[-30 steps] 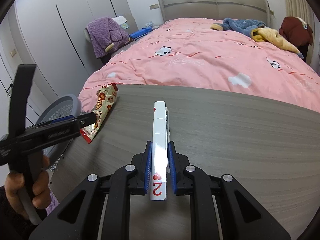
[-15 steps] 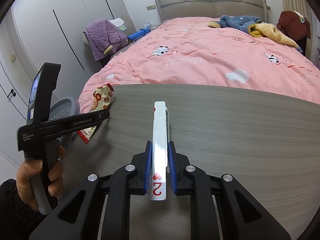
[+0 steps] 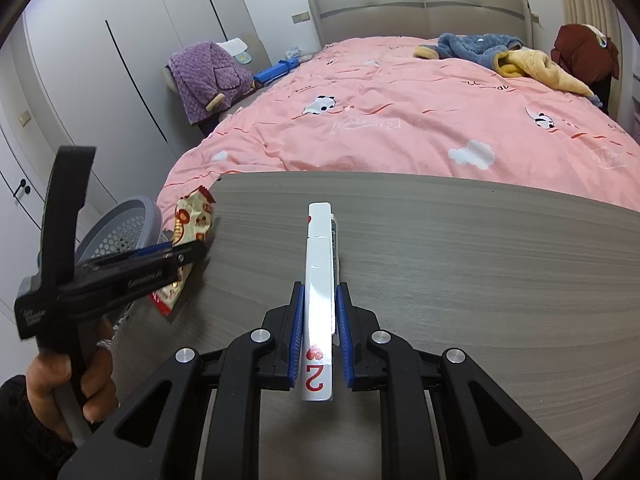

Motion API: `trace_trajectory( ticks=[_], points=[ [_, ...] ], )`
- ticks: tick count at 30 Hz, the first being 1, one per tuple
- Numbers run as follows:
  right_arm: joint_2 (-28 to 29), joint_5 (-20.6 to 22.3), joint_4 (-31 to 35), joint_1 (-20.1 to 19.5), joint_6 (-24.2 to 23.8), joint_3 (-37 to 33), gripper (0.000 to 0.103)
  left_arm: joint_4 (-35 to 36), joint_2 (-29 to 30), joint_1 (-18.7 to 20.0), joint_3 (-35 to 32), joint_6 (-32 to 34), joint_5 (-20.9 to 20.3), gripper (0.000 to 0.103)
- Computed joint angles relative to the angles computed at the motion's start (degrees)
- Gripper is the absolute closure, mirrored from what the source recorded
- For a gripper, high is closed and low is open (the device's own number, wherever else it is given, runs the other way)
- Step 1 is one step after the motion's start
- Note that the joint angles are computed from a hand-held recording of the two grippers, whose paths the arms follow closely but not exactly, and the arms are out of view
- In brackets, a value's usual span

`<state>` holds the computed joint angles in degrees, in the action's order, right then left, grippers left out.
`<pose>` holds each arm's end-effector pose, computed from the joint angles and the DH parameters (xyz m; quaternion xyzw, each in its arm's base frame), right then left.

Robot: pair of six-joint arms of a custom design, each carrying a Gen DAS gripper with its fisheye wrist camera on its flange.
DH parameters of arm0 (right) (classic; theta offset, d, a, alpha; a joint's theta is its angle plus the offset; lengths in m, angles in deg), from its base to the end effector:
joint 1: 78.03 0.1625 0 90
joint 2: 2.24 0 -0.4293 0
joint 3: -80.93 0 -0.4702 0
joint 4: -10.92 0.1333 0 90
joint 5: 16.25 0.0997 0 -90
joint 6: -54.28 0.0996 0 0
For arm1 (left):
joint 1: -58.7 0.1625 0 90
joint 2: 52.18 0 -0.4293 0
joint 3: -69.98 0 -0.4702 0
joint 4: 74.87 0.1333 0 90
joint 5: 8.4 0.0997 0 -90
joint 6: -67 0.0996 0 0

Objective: Collect trash
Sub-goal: 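Grasp the red-and-white snack wrapper with the left tool while the right tool holds the card box, then carry the wrapper and card box over the wastebasket and open both tools to drop them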

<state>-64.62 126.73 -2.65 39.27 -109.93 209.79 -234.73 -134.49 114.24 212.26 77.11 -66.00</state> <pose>0.2052 -0.2804 0.0038 -0.0561 -0.8585 0.4201 0.2888 -0.0755 -0.4399 0.1151 0.3405 0.8944 -0.1395 0.2542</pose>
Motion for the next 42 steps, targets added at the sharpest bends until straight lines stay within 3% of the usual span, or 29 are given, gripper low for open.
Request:
trace_trajectory(
  ticks=[9, 15, 20, 34, 42],
  points=[
    [2.8, 2.2, 3.5, 3.4, 3.2, -2.9, 0.087, 4.8, -13.7, -2.0, 6.1, 1.9, -1.9, 0.067],
    [5.7, 1.3, 6.0, 5.5, 4.4, -6.5, 0.087, 6.8, -21.5, -0.8, 6.1, 4.6, -0.9, 0.067],
    [9.8, 0.2, 8.9, 7.3, 3.2, -12.0, 0.087, 6.2, -24.6, 2.2, 4.5, 7.9, 0.1, 0.067],
    [21.0, -8.6, 13.5, 7.2, -7.0, -28.7, 0.087, -1.8, -21.3, 12.6, -2.4, 17.0, 3.8, 0.067],
    [26.7, -12.2, 17.6, 5.7, -9.0, -36.1, 0.087, -1.5, -16.9, 17.2, -6.3, 17.1, 2.2, 0.067]
  ],
)
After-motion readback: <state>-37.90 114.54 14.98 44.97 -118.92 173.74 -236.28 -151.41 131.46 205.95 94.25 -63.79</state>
